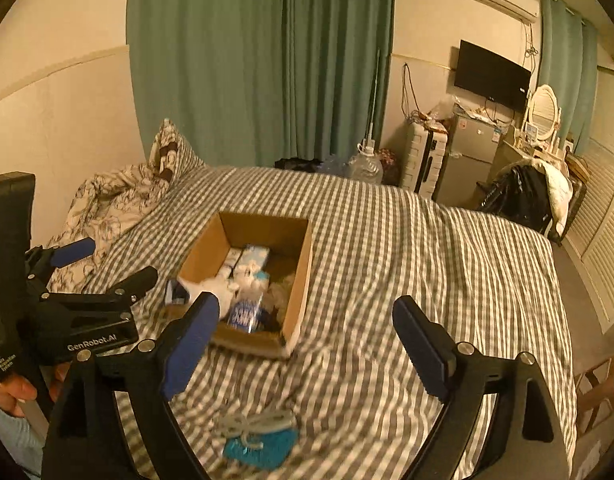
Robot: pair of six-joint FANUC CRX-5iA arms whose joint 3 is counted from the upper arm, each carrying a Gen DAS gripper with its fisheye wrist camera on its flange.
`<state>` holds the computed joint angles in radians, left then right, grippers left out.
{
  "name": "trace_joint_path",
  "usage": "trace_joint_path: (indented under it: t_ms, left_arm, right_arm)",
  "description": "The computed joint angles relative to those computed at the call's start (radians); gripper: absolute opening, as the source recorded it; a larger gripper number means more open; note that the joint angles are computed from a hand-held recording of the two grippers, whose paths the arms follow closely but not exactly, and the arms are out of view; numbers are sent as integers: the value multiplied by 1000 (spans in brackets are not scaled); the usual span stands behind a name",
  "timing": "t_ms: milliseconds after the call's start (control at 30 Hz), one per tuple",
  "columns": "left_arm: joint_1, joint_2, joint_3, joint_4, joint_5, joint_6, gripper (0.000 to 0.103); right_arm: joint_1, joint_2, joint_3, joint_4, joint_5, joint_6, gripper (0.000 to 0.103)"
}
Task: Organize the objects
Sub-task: 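Grasp the grey folding hanger with the left tool and lift it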
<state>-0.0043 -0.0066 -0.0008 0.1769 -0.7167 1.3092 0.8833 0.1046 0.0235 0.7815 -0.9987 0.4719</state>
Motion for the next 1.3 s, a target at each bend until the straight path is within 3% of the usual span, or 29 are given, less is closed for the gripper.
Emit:
trace_joint_path:
  t_ms: [233,500,833,1033,1167,1300]
  left_arm:
    - [0,-45,-126,-9,10,-1,101]
    - [-41,-1,-203,-76,0,18,101]
    - [-112,70,-227,-128,11,-104,101]
    - [-130,99,-239,-43,25,-260,98]
    - [-101,144,-216,62,-30,-345,98]
    - [-90,190,-165,93,-88,-350,96]
  right_arm:
    - [36,-10,-97,-56,-18,-49,89]
    - [35,36,-140,-158,-40,-24,89]
    - [-10,66,-124,-265,-25,-7,89]
    - [-29,74,-115,-304,-15,-5,89]
    - [-34,85,-102,-319,-23,0,89]
    - [-32,97,-90,-323,-39,3,89]
